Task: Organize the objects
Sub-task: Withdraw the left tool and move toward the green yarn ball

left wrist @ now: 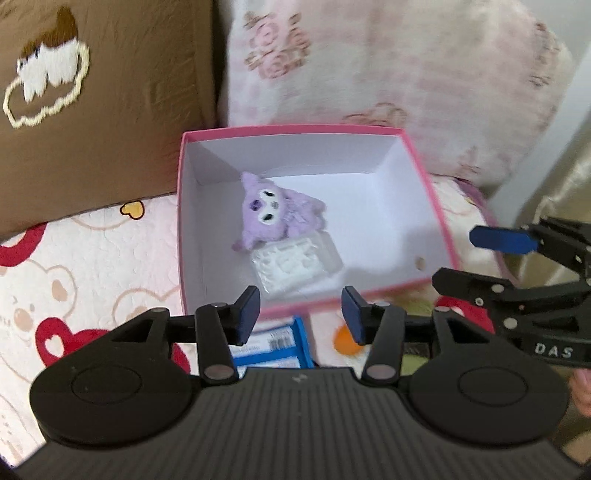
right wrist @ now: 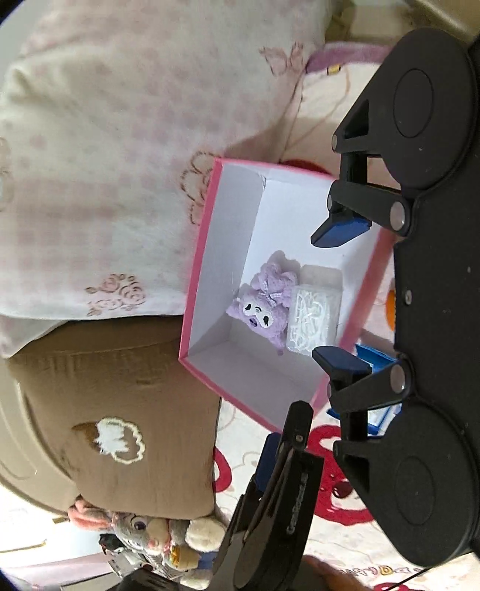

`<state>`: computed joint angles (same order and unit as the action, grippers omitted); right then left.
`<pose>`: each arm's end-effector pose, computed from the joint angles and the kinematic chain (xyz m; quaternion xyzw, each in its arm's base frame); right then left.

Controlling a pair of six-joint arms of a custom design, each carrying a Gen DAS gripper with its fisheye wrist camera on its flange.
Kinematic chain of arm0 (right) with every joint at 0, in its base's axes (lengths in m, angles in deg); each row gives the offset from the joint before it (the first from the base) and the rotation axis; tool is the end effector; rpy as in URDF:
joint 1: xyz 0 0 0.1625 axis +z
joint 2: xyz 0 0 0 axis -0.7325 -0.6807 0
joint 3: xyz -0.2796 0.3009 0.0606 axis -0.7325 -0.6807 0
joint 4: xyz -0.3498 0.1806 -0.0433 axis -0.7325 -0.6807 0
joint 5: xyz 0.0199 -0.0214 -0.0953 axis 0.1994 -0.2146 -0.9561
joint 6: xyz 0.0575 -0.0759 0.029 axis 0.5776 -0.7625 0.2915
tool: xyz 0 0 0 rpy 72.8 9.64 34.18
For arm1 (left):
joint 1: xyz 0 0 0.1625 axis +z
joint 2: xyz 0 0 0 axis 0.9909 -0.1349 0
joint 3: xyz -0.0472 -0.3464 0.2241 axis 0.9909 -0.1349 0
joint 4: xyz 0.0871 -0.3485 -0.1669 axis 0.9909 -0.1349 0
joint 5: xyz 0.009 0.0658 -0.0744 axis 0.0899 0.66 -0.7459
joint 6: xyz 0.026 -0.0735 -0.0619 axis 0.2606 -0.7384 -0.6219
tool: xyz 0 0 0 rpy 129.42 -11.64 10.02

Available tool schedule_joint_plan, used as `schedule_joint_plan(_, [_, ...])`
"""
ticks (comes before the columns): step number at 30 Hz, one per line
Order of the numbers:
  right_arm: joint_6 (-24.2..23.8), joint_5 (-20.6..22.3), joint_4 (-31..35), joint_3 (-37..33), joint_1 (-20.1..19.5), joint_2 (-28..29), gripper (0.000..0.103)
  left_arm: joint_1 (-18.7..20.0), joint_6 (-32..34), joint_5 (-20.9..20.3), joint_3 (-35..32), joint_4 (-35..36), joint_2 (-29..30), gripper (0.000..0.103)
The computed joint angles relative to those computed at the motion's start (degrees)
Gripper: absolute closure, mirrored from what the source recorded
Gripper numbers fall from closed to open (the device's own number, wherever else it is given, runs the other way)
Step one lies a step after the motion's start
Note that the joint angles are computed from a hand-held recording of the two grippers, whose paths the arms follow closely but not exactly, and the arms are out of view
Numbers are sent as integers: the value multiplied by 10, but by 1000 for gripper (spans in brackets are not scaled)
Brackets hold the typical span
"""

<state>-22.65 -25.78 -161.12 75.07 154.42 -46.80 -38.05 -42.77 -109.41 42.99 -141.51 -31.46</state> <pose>0.2947 -0.6132 0.2492 0.3833 -0.8805 0.1920 0.2024 -0.2646 -0.5490 0.2383 0.0084 0.9076 -0.2903 0.3033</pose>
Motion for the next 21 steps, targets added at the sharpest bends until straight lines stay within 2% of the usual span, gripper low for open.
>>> schedule_joint_plan(11, [-9,10,36,67,21,-102,31,-96,-5,-16,-1,108,-39,44])
schedule_joint_plan(16, [-11,18,53,101,24,-148,29,-118,-7,-56,11,115,-52,43])
schedule_joint_plan(21, [-21,16,71,129,25,-183,27,-139,-17,-69,17,135,-50,43])
